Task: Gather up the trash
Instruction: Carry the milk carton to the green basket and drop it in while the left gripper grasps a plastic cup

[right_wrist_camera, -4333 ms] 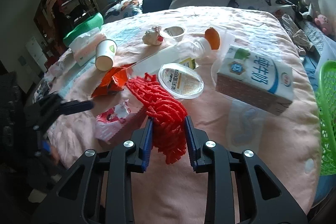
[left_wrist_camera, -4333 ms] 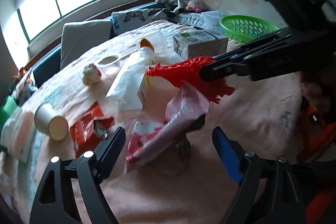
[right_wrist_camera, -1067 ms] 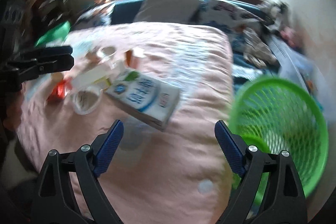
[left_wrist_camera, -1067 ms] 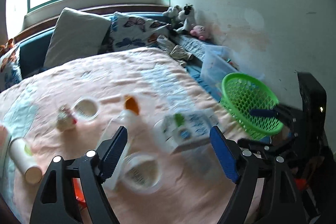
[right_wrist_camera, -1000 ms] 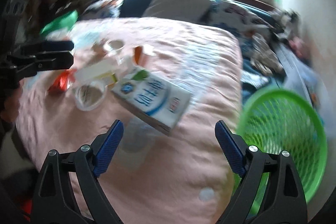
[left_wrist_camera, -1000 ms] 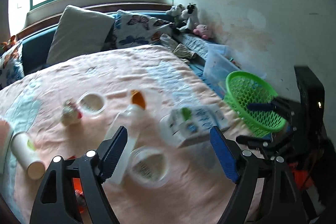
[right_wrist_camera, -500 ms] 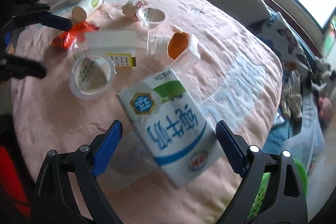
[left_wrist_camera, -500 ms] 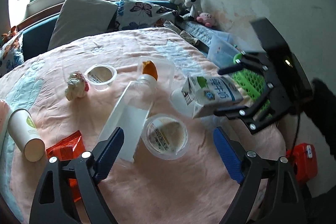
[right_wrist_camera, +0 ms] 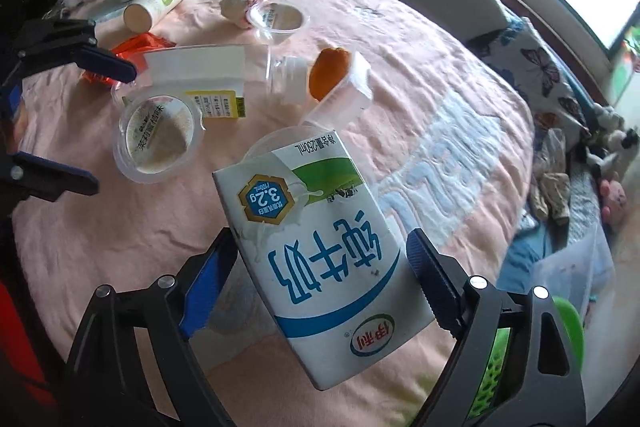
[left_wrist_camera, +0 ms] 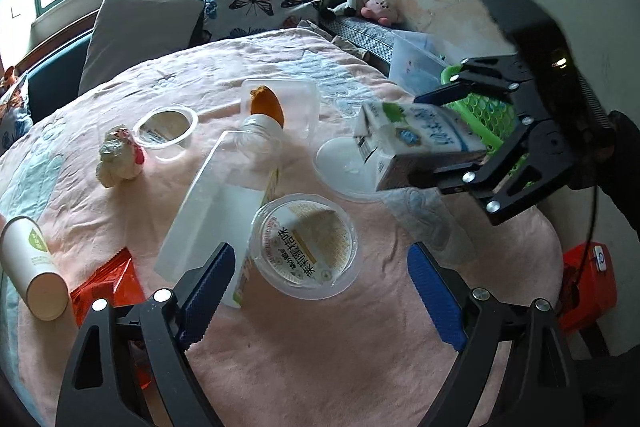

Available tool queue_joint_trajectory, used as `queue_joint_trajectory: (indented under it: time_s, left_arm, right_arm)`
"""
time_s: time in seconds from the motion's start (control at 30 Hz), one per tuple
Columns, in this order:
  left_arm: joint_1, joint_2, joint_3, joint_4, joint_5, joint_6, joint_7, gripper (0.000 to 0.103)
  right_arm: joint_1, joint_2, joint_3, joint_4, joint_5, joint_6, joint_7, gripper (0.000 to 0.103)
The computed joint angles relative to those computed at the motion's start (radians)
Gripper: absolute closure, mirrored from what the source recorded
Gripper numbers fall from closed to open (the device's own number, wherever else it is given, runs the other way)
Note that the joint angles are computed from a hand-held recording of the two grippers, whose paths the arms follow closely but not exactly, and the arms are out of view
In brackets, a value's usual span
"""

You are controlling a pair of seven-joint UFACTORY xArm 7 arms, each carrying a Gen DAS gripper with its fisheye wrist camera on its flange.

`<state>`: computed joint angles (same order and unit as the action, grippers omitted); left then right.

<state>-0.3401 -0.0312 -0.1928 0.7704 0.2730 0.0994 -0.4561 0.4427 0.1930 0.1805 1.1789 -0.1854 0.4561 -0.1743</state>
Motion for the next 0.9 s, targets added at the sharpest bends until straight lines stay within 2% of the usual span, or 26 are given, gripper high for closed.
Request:
queue_joint_trajectory:
  time_s: [0.07, 0.17, 0.23, 0.3, 0.4, 0.5, 0.67, 0.9]
  left_arm:
    - [0.016, 0.014, -0.003, 0.015, 0.113, 0.003, -0.087, 0.018]
    - [0.009, 0.035, 0.006, 0.041, 0.191, 0.021, -0.145, 0.018]
    - [0.001, 0.045, 0.018, 0.062, 0.298, 0.038, -0.246, 0.018]
    - [-0.007, 0.045, 0.024, 0.064, 0.314, 0.034, -0.281, 0.018]
    - [-0.008, 0.021, 0.028, 0.055, 0.416, 0.042, -0.429, 0.018]
    - [-0.004, 0.006, 0.012, 0.029, 0.367, 0.029, -0.451, 0.018]
    - [-0.001, 0.027, -0.005, 0.056, 0.516, 0.109, -0.668, 0.018]
    - [-0.039, 0.082, 0.022, 0.120, 0.536, 0.189, -0.757, 0.018]
  right_arm:
    - [0.001, -0.029, -0.007, -0.027, -0.003, -0.013, 0.035, 0.018]
    - [-0.010, -0.075, -0.005, -0.070, 0.017, -0.032, 0.077, 0.018]
    - [-0.015, -0.109, -0.005, -0.102, 0.018, -0.044, 0.114, 0.018]
    - [-0.024, -0.145, 0.001, -0.135, 0.042, -0.057, 0.126, 0.018]
    - [-0.034, -0.187, 0.008, -0.174, 0.063, -0.062, 0.140, 0.018]
    - [-0.042, -0.219, 0.012, -0.208, 0.078, -0.069, 0.161, 0.018]
    - [-0.059, -0.250, 0.010, -0.244, 0.105, -0.087, 0.200, 0.018]
    - [-0.088, -0.300, 0.001, -0.295, 0.118, -0.103, 0.256, 0.018]
